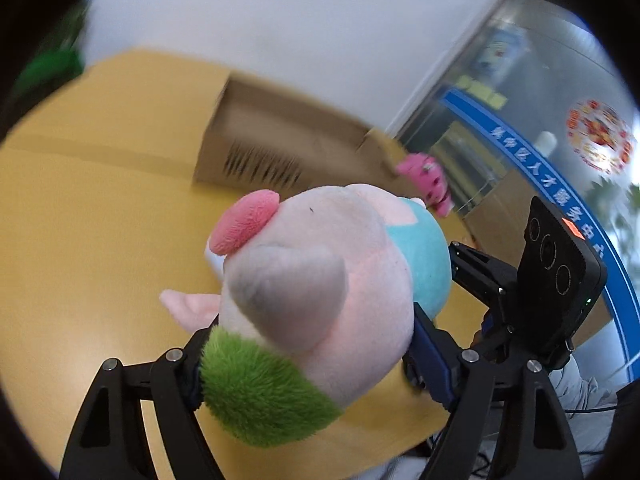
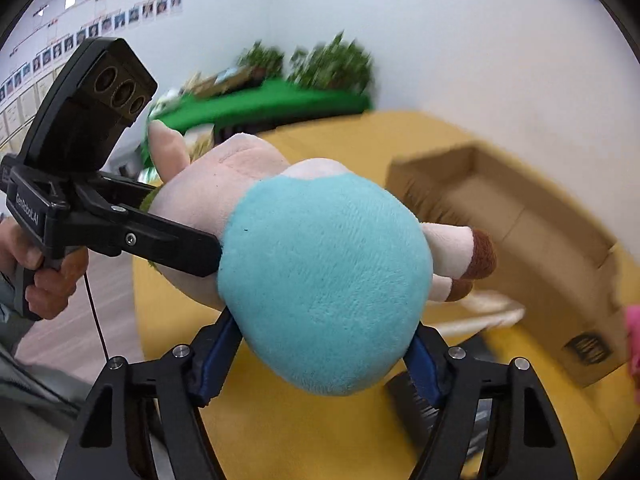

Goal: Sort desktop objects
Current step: 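Grasp the pink-and-teal plush pig with the right gripper and lift it, then lower the plush pig into the cardboard box and open the right gripper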

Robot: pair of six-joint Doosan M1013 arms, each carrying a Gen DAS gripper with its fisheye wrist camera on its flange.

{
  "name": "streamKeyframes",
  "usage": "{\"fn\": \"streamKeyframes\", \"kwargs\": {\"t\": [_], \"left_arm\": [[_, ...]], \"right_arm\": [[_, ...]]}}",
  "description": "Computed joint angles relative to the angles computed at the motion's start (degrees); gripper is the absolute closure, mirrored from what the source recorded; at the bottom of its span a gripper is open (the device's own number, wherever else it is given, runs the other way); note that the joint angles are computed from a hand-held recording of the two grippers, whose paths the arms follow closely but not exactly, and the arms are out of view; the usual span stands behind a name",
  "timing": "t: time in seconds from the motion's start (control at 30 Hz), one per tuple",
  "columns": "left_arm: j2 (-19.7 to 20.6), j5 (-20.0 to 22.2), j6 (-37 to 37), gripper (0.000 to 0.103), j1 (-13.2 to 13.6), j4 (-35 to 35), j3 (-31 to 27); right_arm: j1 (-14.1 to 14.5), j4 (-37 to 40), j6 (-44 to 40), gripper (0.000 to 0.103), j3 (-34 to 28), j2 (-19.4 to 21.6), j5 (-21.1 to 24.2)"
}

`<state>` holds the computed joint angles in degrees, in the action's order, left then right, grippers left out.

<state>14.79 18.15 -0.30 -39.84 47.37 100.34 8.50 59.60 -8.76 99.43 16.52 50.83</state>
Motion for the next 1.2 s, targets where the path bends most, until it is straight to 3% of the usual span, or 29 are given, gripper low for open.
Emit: {"fn": "streamKeyframes", "kwargs": {"t": [0.13, 0.3, 0.47, 0.63, 0.77, 0.87, 1.03, 1.2], "left_arm": [[0.18, 3.98, 9.55, 0.022, 0.64, 7.46, -7.97], [1.61, 3.71, 19.27, 0.022, 2.0, 14.7, -17.47], [4.48, 0.66, 30.98, 0.022, 4.77, 8.61, -25.63], [8.68, 1.29, 46.13, 0.022, 7.98, -5.43, -33.27], [12.62, 3.46, 57.02, 0.022, 10.93, -17.87, -39.08], [15.92, 6.15, 60.51, 0.022, 12.88, -23.15, -43.26], [22.02, 11.86, 65.51, 0.022, 16.4, -33.08, -50.0], [29.4, 19.77, 69.87, 0.022, 19.37, -42.9, -56.83]], "right_arm": [[-0.72, 11.44, -7.68, 0.025, -2.16, -2.75, -5.38], [-1.53, 23.5, -15.71, 0.025, -7.82, -3.68, -9.95], [-1.27, 27.15, -16.91, 0.025, -14.33, -1.72, -14.01], [1.11, 21.12, -8.43, 0.025, -24.27, 4.63, -17.5], [2.14, 13.89, 1.22, 0.025, -32.72, 10.48, -16.76], [2.98, 7.73, 9.11, 0.025, -39.64, 15.72, -15.34], [4.44, -3.53, 24.1, 0.025, -54.52, 26.84, -10.61], [5.78, -16.08, 40.93, 0.025, -71.76, 39.88, -2.31]]}}
